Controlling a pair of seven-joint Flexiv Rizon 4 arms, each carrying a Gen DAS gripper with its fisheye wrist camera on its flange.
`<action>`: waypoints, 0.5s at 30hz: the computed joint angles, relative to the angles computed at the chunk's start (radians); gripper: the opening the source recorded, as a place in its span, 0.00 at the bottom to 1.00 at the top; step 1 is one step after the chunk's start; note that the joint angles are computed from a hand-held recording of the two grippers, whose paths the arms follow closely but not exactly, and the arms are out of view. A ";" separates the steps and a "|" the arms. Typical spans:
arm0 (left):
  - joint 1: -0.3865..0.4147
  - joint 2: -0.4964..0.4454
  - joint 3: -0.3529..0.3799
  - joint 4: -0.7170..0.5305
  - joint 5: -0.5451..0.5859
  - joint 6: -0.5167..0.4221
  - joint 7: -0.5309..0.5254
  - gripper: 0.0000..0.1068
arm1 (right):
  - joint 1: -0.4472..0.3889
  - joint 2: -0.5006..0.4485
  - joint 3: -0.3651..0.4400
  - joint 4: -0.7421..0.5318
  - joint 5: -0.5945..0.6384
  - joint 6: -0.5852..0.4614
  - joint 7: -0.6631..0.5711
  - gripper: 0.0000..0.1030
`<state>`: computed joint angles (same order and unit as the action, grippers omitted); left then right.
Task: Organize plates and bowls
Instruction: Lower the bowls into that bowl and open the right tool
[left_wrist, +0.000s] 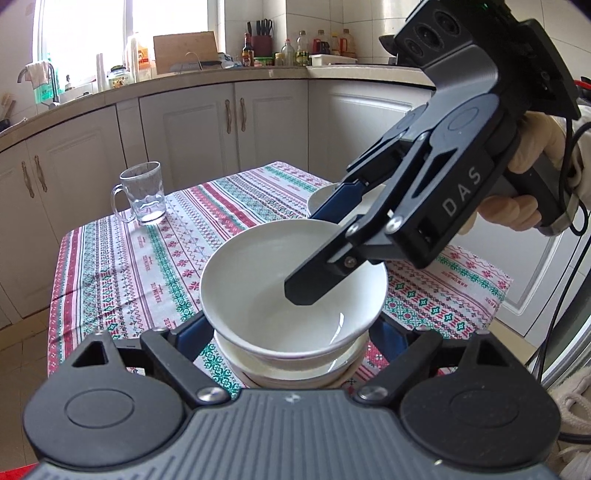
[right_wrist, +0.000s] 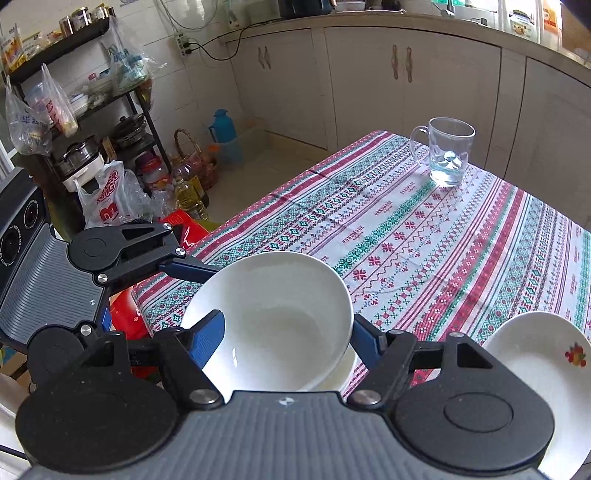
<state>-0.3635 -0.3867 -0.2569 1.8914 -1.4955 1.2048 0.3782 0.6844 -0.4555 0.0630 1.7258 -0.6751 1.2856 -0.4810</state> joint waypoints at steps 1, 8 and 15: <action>-0.001 -0.002 0.001 -0.001 0.007 0.001 -0.009 0.84 | -0.001 -0.001 0.000 0.000 0.002 0.004 0.000 0.76; 0.009 -0.012 -0.003 -0.006 0.058 0.004 -0.052 0.84 | -0.004 -0.014 -0.005 0.001 0.013 0.029 0.001 0.76; 0.021 -0.015 -0.015 -0.005 0.077 0.008 -0.064 0.84 | 0.003 -0.018 -0.018 0.009 0.017 0.046 0.009 0.76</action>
